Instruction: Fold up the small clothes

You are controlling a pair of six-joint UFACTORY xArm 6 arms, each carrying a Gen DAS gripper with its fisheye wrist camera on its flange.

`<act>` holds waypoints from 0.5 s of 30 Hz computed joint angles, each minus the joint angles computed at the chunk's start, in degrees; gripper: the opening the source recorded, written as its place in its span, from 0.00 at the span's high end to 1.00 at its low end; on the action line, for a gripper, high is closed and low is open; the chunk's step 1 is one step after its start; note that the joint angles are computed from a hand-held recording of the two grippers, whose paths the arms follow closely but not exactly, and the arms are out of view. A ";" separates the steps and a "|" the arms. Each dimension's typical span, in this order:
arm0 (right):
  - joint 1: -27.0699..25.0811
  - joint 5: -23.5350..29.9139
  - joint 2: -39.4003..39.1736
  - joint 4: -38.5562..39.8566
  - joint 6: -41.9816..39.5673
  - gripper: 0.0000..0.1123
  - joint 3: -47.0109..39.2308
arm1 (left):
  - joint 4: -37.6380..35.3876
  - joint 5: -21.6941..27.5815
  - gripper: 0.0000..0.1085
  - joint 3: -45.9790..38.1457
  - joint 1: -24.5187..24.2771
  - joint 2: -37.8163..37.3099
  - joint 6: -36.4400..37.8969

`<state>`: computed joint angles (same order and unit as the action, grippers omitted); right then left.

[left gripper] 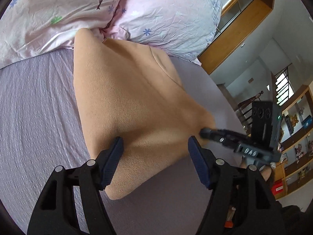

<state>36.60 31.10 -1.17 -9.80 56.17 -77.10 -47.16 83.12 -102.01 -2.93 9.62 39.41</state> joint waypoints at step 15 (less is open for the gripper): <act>-11.46 11.49 25.58 4.53 -4.01 0.96 -34.15 | -4.59 0.81 0.35 0.66 2.11 0.35 -1.21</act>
<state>25.14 42.60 24.41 -5.27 52.16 -111.26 -51.76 83.93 -101.36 -0.81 9.97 38.20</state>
